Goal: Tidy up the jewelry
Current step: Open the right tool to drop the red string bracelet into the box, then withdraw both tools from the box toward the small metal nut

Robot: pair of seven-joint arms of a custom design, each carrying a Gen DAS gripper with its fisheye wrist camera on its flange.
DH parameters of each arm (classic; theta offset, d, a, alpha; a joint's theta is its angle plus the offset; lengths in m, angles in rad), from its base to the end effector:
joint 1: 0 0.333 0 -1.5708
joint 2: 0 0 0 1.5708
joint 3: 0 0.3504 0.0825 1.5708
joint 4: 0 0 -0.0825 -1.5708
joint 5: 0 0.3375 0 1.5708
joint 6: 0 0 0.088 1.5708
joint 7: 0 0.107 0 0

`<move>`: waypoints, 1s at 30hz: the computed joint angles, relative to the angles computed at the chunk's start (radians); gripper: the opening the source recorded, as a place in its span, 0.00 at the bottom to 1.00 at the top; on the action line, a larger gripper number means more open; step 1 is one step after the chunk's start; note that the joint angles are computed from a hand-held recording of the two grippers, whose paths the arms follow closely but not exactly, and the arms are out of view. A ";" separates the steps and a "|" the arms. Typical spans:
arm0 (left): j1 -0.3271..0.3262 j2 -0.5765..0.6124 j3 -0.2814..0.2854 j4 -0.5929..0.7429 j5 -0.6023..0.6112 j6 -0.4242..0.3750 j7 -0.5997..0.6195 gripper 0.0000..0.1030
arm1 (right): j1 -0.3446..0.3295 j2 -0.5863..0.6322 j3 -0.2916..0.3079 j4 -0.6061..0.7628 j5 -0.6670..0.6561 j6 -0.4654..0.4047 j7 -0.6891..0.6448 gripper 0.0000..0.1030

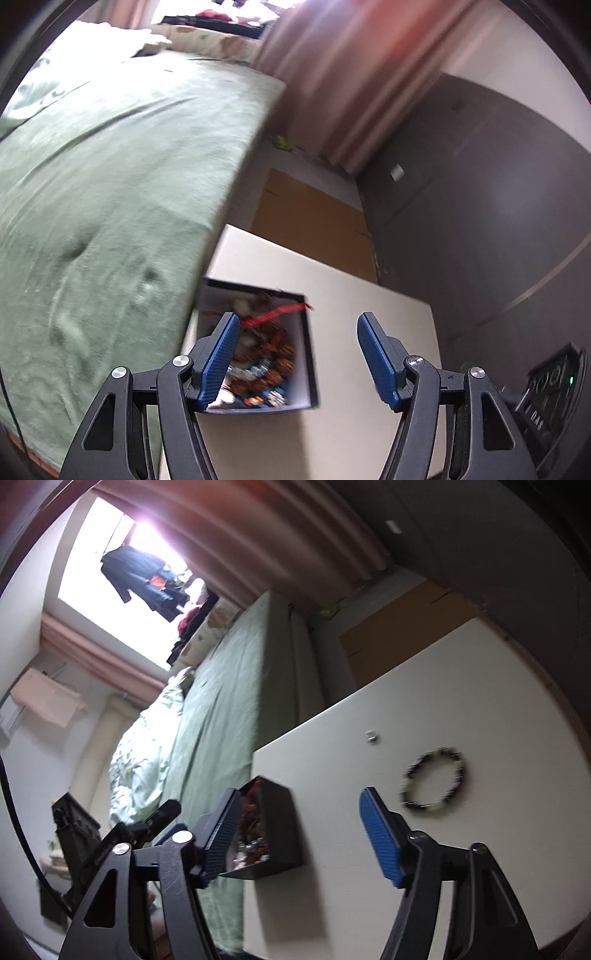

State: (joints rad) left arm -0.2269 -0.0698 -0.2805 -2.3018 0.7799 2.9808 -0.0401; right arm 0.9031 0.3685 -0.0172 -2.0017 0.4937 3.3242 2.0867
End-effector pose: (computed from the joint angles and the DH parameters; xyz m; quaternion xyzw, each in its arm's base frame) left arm 0.4120 -0.2887 0.5094 -0.7597 0.5202 -0.3760 0.1041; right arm 0.4343 0.4546 0.4471 -0.5800 0.6783 0.0306 0.4501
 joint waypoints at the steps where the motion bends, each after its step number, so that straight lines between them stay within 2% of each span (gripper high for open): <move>1: -0.008 0.009 -0.007 0.013 -0.004 -0.013 0.012 0.65 | 0.020 -0.014 -0.027 -0.020 0.009 -0.001 0.005 0.81; 2: -0.016 0.018 -0.011 0.025 -0.005 -0.027 0.017 0.65 | 0.034 -0.022 -0.045 -0.034 0.017 -0.002 0.011 0.82; 5: -0.048 0.051 -0.016 0.060 -0.007 -0.046 0.037 0.66 | 0.131 -0.044 -0.169 -0.065 0.014 -0.050 0.044 0.85; 6: -0.059 0.063 -0.016 0.073 -0.001 -0.050 0.041 0.66 | 0.159 -0.051 -0.206 -0.074 -0.001 -0.066 0.061 0.89; 7: -0.071 0.074 -0.016 0.086 0.003 -0.057 0.051 0.68 | 0.169 -0.057 -0.223 -0.081 -0.015 -0.077 0.075 0.93; 12: -0.122 0.115 -0.005 0.148 0.023 -0.100 0.085 0.82 | 0.157 -0.091 -0.232 -0.135 -0.070 -0.066 0.128 0.93; 14: -0.139 0.139 -0.001 0.178 0.017 -0.118 0.107 0.83 | 0.183 -0.100 -0.274 -0.146 -0.098 -0.088 0.156 0.93; 16: -0.151 0.167 -0.001 0.212 -0.035 -0.140 0.168 0.83 | 0.172 -0.104 -0.275 -0.150 -0.129 -0.110 0.170 0.93; 18: -0.164 0.197 -0.002 0.249 -0.092 -0.167 0.231 0.83 | 0.219 -0.103 -0.348 -0.152 -0.171 -0.158 0.226 0.93; 19: -0.169 0.214 -0.004 0.270 -0.125 -0.185 0.267 0.83 | 0.211 -0.104 -0.345 -0.154 -0.179 -0.167 0.237 0.93; 22: -0.180 0.261 -0.008 0.328 -0.221 -0.230 0.375 0.83 | 0.136 -0.114 -0.284 -0.166 -0.189 -0.169 0.241 0.93; 24: -0.192 0.287 -0.002 0.362 -0.250 -0.251 0.418 0.82 | 0.121 -0.119 -0.281 -0.175 -0.212 -0.175 0.264 0.93; 27: -0.209 0.331 0.005 0.426 -0.295 -0.310 0.467 0.72 | 0.090 -0.129 -0.267 -0.185 -0.247 -0.182 0.288 0.90; 30: -0.211 0.378 0.003 0.482 -0.364 -0.340 0.513 0.65 | 0.016 -0.138 -0.203 -0.196 -0.252 -0.174 0.289 0.84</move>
